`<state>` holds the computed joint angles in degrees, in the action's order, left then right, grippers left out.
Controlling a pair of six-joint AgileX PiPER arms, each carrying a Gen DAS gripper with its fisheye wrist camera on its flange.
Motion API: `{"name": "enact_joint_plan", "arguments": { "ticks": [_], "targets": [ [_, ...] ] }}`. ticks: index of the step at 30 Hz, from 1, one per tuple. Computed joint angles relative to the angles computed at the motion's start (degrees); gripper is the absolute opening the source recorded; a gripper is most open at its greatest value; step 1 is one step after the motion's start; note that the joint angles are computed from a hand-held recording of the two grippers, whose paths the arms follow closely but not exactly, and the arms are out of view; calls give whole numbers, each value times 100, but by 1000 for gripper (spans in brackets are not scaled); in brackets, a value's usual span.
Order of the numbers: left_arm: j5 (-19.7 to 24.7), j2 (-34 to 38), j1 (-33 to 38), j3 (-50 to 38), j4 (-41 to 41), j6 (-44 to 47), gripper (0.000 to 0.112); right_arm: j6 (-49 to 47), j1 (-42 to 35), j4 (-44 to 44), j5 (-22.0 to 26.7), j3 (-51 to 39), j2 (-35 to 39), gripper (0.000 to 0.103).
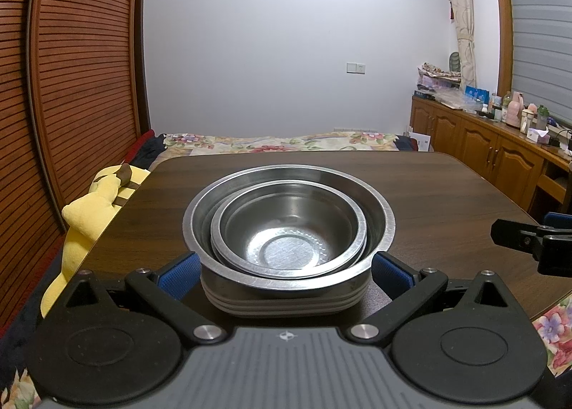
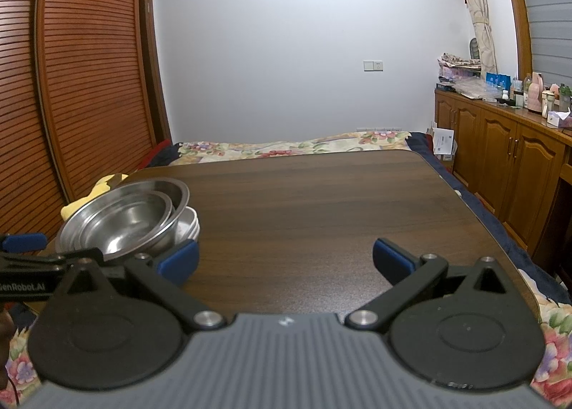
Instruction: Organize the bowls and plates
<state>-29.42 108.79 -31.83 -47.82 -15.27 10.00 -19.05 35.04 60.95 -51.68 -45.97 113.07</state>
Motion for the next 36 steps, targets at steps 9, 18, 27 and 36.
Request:
{"name": "enact_joint_plan", "arguments": {
  "ticks": [9, 18, 27, 36],
  "targets": [
    [-14, 4, 17, 9, 24, -12, 103, 49, -21, -44, 29, 19, -17, 103],
    [-9, 2, 18, 10, 25, -8, 103, 80, -35, -76, 19, 40, -15, 103],
    [-11, 4, 17, 6, 23, -7, 103, 82, -36, -76, 19, 45, -18, 103],
    [-12, 4, 13, 8, 17, -3, 103, 93, -42, -91, 21, 53, -22, 103]
  ]
}}
